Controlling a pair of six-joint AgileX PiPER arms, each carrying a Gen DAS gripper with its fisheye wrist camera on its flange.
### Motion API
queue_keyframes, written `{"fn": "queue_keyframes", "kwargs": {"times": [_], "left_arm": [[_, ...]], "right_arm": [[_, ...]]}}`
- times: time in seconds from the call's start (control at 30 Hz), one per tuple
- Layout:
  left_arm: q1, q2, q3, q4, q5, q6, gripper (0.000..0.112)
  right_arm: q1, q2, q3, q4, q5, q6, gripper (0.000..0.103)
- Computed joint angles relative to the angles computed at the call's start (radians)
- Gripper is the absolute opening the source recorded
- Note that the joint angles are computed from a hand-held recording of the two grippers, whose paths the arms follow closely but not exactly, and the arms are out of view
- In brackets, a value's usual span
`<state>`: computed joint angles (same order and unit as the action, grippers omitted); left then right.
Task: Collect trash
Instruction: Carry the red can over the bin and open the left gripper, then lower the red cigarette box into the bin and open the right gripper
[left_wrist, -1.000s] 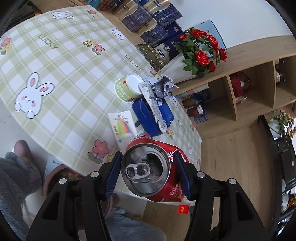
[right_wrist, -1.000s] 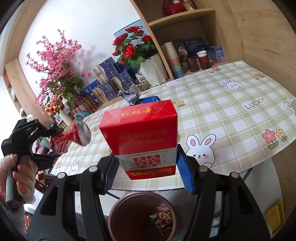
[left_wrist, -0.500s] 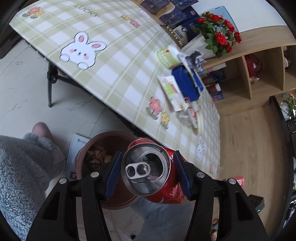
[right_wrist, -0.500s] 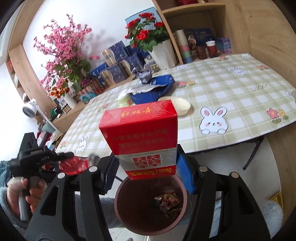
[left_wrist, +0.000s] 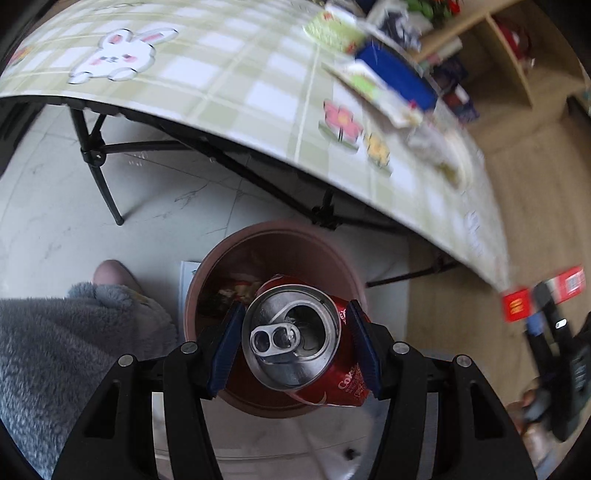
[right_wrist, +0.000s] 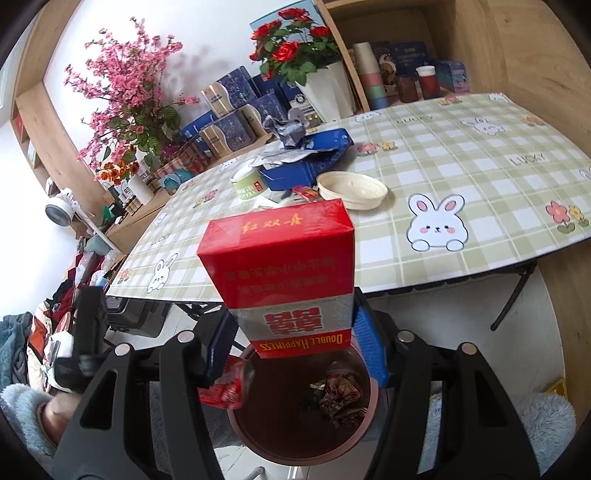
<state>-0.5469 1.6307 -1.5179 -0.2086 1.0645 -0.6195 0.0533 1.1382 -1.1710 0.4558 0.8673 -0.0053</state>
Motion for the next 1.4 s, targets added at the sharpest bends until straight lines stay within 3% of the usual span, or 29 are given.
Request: {"fn": "queue_keyframes", "kwargs": {"times": [0.23,0.57,0.63,0.7,1.0,1.17,1.4], "left_arm": [[-0.049,0.119,-0.035,0.052,0.000,0.017,0.055],[-0.068,0.254,-0.083,0.059,0.069,0.047,0.055],[-0.059,0.265,-0.075,0.024,0.075,0.066,0.063],[-0.059,0.246,-0.050,0.019,0.052,0.062,0.075],[-0.081,0.078,-0.082,0.200,0.024,-0.028,0.092],[-0.087,-0.048,-0.092,0.350,0.009,-0.110,0.095],[-0.166,-0.142,-0.129,0.599,0.080,-0.202,0.097]], "right_arm": [[-0.116,0.005,0.048,0.086,0.017,-0.089,0.060],[-0.173,0.023,0.059,0.127,0.022,-0.131,0.060],[-0.175,0.026,0.058,0.127,0.024,-0.127,0.060],[-0.170,0.026,0.056,0.123,0.022,-0.120,0.060],[-0.138,0.018,0.032,0.085,0.029,-0.088,0.060],[-0.088,0.012,0.018,0.045,0.029,-0.055,0.060],[0.020,0.004,0.003,-0.038,0.031,0.020,0.060]]}}
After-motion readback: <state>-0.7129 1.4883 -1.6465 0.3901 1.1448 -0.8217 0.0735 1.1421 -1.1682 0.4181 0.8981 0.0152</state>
